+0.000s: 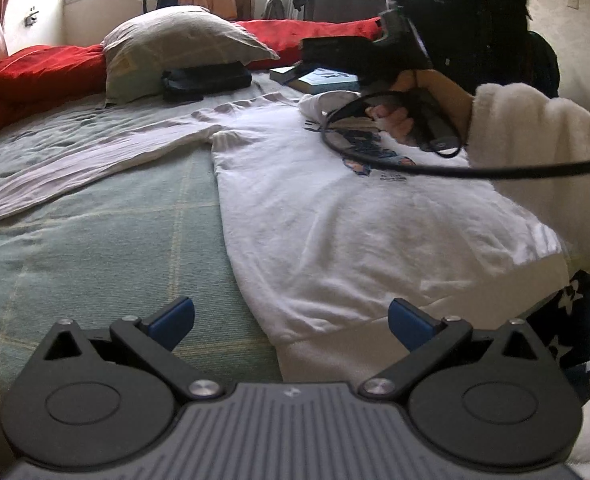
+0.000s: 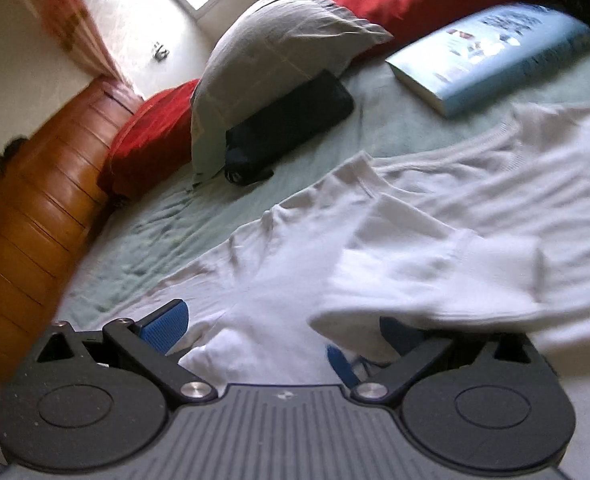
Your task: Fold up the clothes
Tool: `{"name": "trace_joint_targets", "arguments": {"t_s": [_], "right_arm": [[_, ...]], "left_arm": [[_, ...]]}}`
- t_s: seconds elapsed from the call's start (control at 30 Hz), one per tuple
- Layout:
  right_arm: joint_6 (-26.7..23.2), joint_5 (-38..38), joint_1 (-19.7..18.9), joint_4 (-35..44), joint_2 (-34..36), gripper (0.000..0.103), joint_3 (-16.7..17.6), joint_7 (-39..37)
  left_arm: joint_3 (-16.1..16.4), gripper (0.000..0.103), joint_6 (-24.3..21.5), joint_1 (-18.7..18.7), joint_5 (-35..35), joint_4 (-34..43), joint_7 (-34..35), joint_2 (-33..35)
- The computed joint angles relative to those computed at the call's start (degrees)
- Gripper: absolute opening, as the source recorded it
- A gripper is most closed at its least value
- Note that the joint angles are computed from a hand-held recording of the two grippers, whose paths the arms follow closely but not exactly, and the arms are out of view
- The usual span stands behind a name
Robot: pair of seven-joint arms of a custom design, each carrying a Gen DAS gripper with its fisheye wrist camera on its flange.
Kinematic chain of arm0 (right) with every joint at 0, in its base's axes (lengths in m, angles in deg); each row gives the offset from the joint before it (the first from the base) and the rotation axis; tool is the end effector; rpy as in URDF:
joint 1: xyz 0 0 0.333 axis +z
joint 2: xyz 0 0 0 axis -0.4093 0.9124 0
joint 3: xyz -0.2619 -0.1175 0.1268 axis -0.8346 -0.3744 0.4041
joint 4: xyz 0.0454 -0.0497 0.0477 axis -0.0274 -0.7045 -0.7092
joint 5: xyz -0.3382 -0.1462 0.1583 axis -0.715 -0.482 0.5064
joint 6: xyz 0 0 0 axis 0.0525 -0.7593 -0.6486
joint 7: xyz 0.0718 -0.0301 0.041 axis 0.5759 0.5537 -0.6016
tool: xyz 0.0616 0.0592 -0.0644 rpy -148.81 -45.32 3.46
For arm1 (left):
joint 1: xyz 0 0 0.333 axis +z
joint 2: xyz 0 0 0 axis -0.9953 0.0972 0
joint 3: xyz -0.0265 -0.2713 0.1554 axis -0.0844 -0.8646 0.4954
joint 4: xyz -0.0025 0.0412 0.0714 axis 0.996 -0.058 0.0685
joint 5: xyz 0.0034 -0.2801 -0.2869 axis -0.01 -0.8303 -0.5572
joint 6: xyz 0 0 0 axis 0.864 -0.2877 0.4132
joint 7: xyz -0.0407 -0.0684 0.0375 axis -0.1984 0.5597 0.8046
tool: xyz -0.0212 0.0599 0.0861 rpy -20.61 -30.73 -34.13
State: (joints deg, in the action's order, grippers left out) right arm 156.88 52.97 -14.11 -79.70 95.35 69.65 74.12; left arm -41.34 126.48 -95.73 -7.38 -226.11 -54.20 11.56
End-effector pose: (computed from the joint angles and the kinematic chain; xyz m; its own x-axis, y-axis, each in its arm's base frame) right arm 0.6609 0.3066 0.3948 0.4981 -0.6164 -0.6098 -0.8214 -0.1102 -0.5596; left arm 0.2499 -0.2660 0.4320 0.1651 -0.9848 0.0533 -0.6670 -0.1512 -0.7295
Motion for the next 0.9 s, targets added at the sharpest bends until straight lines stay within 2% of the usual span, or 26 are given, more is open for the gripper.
{"name": "trace_joint_targets", "arguments": {"t_s": [0.17,0.27,0.33,0.47,0.7,0.9], "right_arm": [[0.1,1.6,-1.1,1.8,1.5,0.103,-1.1,7.4],[1.6,3.0,-1.4,3.8,3.4,0.103,-0.4,10.6],[3.5,4.4,-1.4,4.7,4.1,0.103,0.9,9.6],[3.4,4.4,-0.5,7.3,5.1,0.103,2.8,6.9],[-1.0,0.8,2.0,10.7,6.3,0.103,4.4,2.4],[-0.2,0.6,1.9,6.9,2.6,0.103,3.3,-1.9]], "left_arm": [[-0.1,0.102,1.3,0.0,0.2,-0.2,-0.1,0.2],[-0.2,0.102,1.2,0.0,0.0,-0.4,-0.3,0.0],[-0.1,0.102,1.1,-0.1,-0.2,-0.7,-0.5,-0.3],[0.0,0.102,0.5,-0.1,-0.5,-1.2,-0.9,-0.9],[0.0,0.102,-1.2,-0.6,-0.7,-1.6,-1.8,-1.9],[-0.2,0.102,-2.6,-1.3,-0.6,-1.7,-2.8,-2.6]]}}
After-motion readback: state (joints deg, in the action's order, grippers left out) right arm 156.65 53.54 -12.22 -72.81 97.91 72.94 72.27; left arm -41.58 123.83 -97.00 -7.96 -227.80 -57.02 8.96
